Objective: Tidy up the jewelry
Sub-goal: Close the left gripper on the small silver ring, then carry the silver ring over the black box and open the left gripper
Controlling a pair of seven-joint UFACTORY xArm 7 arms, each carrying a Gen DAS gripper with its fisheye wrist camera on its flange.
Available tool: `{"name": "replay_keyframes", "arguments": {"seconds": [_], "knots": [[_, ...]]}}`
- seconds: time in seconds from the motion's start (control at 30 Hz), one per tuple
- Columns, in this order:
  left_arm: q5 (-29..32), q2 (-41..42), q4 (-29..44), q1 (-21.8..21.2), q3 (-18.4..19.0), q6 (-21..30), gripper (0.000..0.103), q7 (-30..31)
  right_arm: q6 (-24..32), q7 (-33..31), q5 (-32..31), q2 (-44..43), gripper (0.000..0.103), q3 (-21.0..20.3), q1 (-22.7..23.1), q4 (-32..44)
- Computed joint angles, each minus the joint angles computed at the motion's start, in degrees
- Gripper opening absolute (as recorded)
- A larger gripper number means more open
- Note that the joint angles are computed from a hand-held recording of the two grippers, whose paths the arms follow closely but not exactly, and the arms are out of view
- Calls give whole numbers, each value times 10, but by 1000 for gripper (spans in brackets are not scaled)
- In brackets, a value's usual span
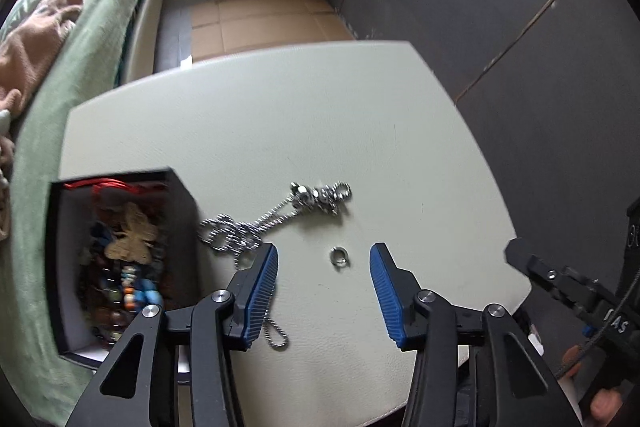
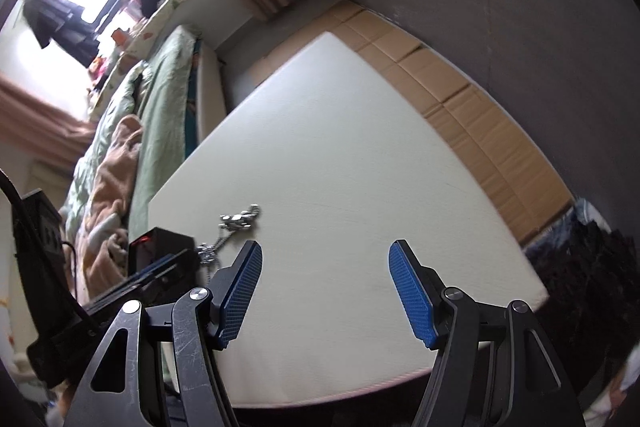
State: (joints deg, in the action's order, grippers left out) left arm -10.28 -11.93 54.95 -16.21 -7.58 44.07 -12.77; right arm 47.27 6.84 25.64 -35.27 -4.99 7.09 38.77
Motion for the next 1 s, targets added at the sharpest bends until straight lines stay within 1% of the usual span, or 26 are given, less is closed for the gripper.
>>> {"name": "replay_keyframes", "arguments": {"seconds": [0.07, 0.1, 0.13, 0.2, 0.27, 0.5, 0.57, 0.6, 0.67, 0.73, 0.77, 0.87, 0.93, 0.97, 1.0], "knots": [[14, 14, 6, -1, -8, 2, 48, -16, 3, -1, 7, -3, 67, -13, -6, -7], [20, 21, 9, -1, -10, 2, 44, -23, 2, -4, 11, -3, 67, -19, -7, -10], [25, 27, 13, -2, -13, 5, 38, -32, 3, -7, 14, -3, 67, -23, -9, -12], [44, 40, 21, -3, -17, 12, 30, -51, 7, -11, 21, 0, 67, -29, -12, -14], [64, 52, 28, -5, -21, 17, 29, -69, 10, -20, 34, -1, 67, -38, -13, -17], [124, 71, 33, -17, -29, 15, 29, -113, 14, -28, 45, 0, 67, -34, -20, -19], [153, 75, 37, -21, -33, 18, 28, -132, 15, -30, 47, 1, 67, -33, -21, -19], [166, 79, 40, -23, -34, 20, 26, -137, 16, -31, 49, 4, 67, -34, -21, -17], [198, 81, 41, -28, -38, 21, 25, -153, 15, -33, 50, 6, 67, -33, -22, -16], [200, 82, 40, -32, -37, 15, 15, -146, 13, -32, 52, 6, 67, -31, -23, -17], [200, 82, 39, -34, -37, 15, 14, -145, 13, -30, 52, 6, 67, -29, -23, -17], [204, 80, 37, -36, -35, 13, 14, -138, 12, -24, 51, 8, 67, -25, -24, -17], [186, 78, 33, -37, -32, 8, 13, -122, 12, -19, 48, 9, 67, -22, -25, -17], [165, 74, 28, -37, -29, 2, 13, -104, 11, -15, 45, 9, 67, -19, -25, -17], [162, 73, 28, -37, -29, 0, 13, -99, 11, -15, 42, 10, 67, -18, -25, -16]]}}
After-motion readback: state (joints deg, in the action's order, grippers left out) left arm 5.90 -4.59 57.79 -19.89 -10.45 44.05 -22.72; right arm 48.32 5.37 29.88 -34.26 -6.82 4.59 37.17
